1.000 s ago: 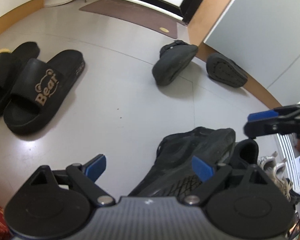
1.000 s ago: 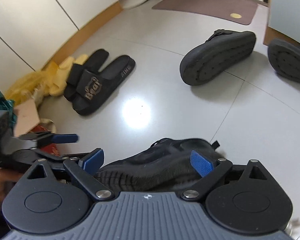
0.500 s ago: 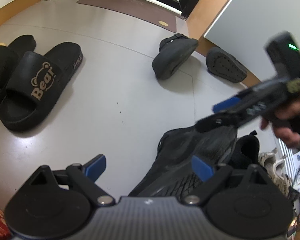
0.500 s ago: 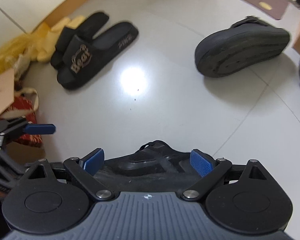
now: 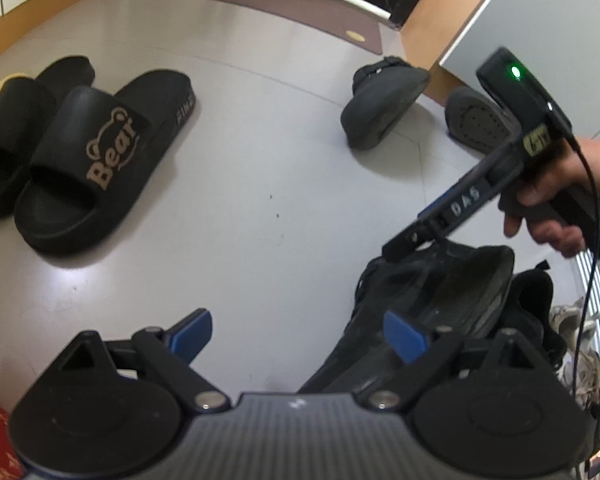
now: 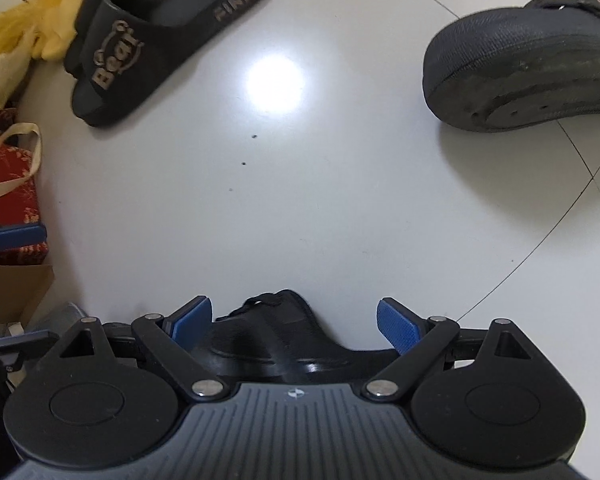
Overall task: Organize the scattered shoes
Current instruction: 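Close the right tool on the ZOOM sneaker's heel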
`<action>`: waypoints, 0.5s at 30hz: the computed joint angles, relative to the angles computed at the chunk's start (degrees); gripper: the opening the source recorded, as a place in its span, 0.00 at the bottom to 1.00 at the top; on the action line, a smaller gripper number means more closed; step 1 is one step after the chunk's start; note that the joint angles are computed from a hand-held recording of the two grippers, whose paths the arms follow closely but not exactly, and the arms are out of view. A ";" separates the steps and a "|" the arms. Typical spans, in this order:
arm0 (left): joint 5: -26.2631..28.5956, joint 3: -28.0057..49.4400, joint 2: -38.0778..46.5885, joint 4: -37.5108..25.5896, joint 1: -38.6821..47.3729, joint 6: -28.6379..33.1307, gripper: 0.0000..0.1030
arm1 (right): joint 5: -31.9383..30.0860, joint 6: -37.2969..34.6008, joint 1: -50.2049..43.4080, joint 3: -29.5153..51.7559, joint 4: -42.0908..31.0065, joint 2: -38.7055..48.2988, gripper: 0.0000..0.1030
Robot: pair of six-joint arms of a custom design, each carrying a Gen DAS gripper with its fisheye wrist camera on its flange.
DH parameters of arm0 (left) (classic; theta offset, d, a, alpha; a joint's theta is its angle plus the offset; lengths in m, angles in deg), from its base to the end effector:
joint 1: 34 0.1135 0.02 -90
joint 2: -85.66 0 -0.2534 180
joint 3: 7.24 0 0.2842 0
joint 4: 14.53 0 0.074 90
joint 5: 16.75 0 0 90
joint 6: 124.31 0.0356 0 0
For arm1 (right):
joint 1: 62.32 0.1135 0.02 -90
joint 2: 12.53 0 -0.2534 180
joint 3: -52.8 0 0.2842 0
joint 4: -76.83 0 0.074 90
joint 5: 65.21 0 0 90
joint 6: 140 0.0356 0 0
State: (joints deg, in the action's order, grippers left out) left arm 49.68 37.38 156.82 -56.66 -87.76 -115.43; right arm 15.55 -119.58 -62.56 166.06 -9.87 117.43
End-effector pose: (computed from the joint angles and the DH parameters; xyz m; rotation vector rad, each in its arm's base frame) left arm 0.1482 -0.1781 0.1270 -0.7176 2.5143 -0.2452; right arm 0.4297 0.0039 0.1199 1.6918 -2.4964 -0.4026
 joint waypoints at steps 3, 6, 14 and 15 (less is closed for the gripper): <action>0.52 0.05 0.95 0.47 0.13 0.57 0.92 | 1.38 0.79 1.11 2.47 -2.44 2.49 0.90; 0.73 -0.08 1.19 0.24 0.15 0.74 0.92 | 3.18 0.92 2.22 3.50 -3.61 4.05 0.86; 1.37 -2.35 -0.90 -1.71 -0.06 -3.07 0.92 | 5.89 0.39 2.45 2.08 -3.73 5.13 0.67; 1.34 -2.38 -0.88 -1.64 -0.15 -3.20 0.92 | 5.61 0.39 2.18 2.06 -3.81 5.14 0.65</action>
State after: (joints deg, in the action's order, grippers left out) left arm 51.03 35.00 155.94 -58.29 -87.91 -118.63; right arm 21.16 -119.19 -60.37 168.12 -13.68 122.58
